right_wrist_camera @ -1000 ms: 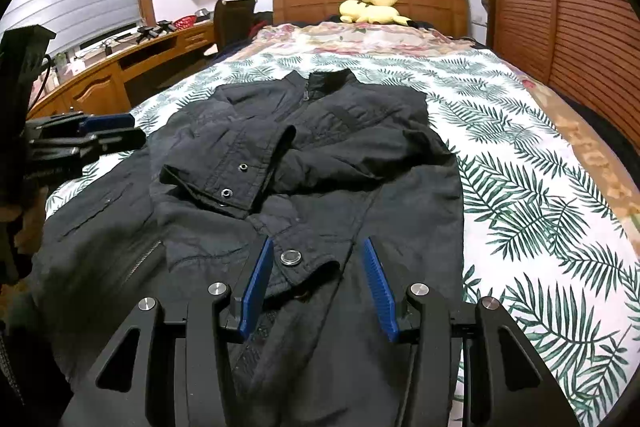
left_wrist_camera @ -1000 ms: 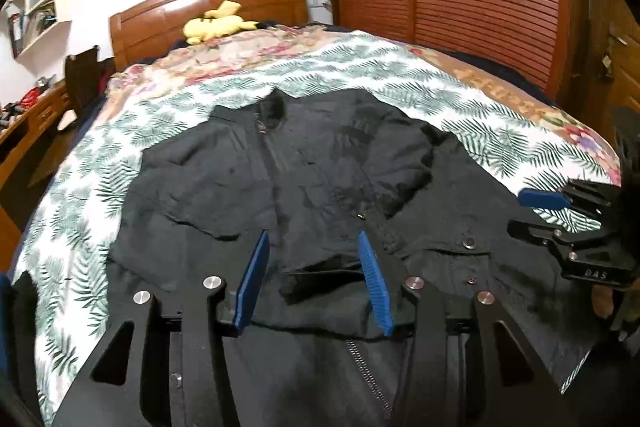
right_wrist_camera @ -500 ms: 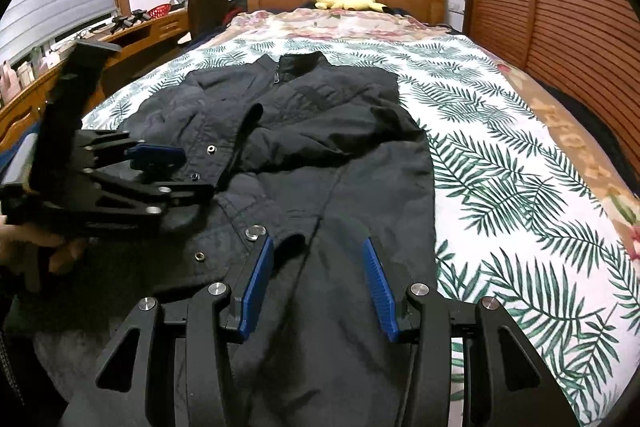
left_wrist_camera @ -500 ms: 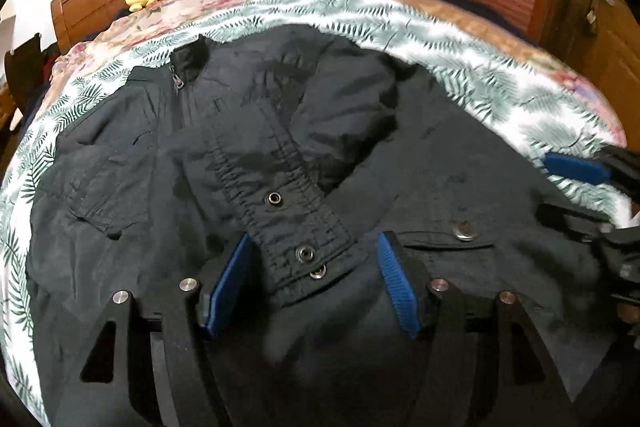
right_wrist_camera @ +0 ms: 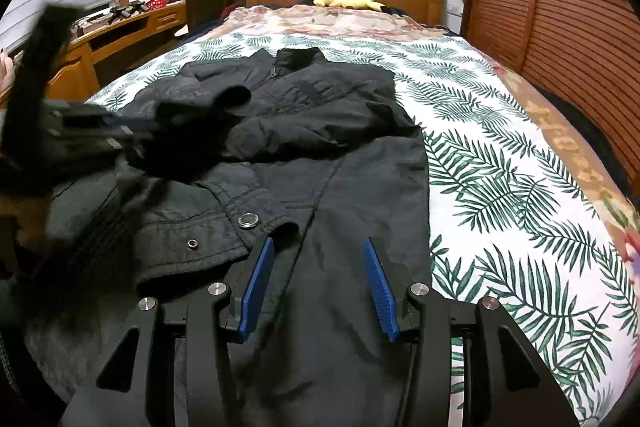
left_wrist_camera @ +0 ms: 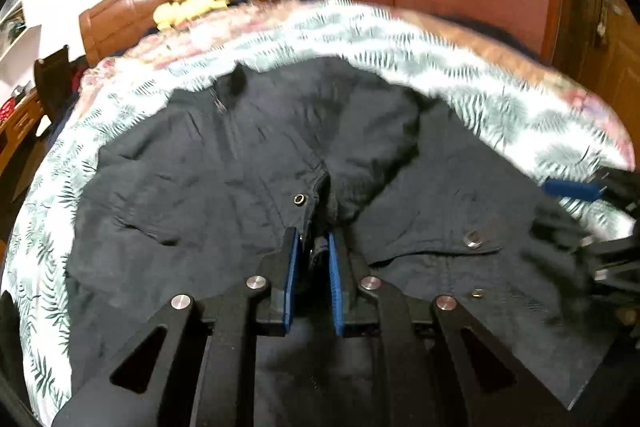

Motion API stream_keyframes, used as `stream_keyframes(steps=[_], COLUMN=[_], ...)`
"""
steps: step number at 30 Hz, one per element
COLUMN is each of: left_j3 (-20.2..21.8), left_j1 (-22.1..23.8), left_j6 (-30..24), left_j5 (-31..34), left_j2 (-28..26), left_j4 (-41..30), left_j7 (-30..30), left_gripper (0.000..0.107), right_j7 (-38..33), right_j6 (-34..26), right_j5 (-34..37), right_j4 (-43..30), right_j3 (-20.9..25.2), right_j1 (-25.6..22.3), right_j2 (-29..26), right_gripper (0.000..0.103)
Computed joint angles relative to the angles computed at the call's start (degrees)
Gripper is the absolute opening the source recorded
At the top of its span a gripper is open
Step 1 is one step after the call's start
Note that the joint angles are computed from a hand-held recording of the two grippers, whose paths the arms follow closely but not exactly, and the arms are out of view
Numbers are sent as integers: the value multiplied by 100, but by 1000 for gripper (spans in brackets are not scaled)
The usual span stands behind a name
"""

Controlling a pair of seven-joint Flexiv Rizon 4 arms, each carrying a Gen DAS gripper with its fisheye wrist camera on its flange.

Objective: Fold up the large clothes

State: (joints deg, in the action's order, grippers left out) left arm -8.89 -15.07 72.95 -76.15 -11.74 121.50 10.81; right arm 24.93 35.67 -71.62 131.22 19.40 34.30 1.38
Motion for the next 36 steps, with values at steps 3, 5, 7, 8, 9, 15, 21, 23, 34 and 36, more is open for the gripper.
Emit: stream_keyframes(steps=[3,5,7,8,9,15,21,23,34,36], left_j3=[127,302,431,488,525,681,755,794,933,983], left_j1=[122,228,323,371,406,701,953,1035,1303,1336], left_j6=[-440,-819,-1073,-1141,-1158,-1489,-1758,-1829,-1986,-2012], left_j5=[-318,-301,-209,-134,-113,111,169,170,210,198], left_j2=[326,525,596,616,624,572,540,545,762,799], left_j4=[95,171,201,233,273,368,506,551,736,769], left_j7=[294,342,363,397,486,663,725,785,1065,1106], left_gripper=[15,15,15,15,15,15,15,15,16,17], right_j7=[-17,-30,-19,-24,-28,0,-143,-188,-307,-251], right_j6=[-37,-24,-42,-43,-50,-165,-283,-336,-604,-631], right_j5=[-26,-2,-7,11,26,-18,69,61,199,140], right_j4=[-20,-39,-56,-66,-79,-195,-455,-536,-682,-638], right_j3=[-17,-34,-45,-51,-56,-85,-152,-172,-180,-153], right_j1=[-3,-15,-22,-28,-32,-39,7,46,239,267], right_j2=[-33,-51,-59,-64,-66,-131,-369,-440,-528,-497], right_gripper=[48,48,48,48,48,48,48,48,48,48])
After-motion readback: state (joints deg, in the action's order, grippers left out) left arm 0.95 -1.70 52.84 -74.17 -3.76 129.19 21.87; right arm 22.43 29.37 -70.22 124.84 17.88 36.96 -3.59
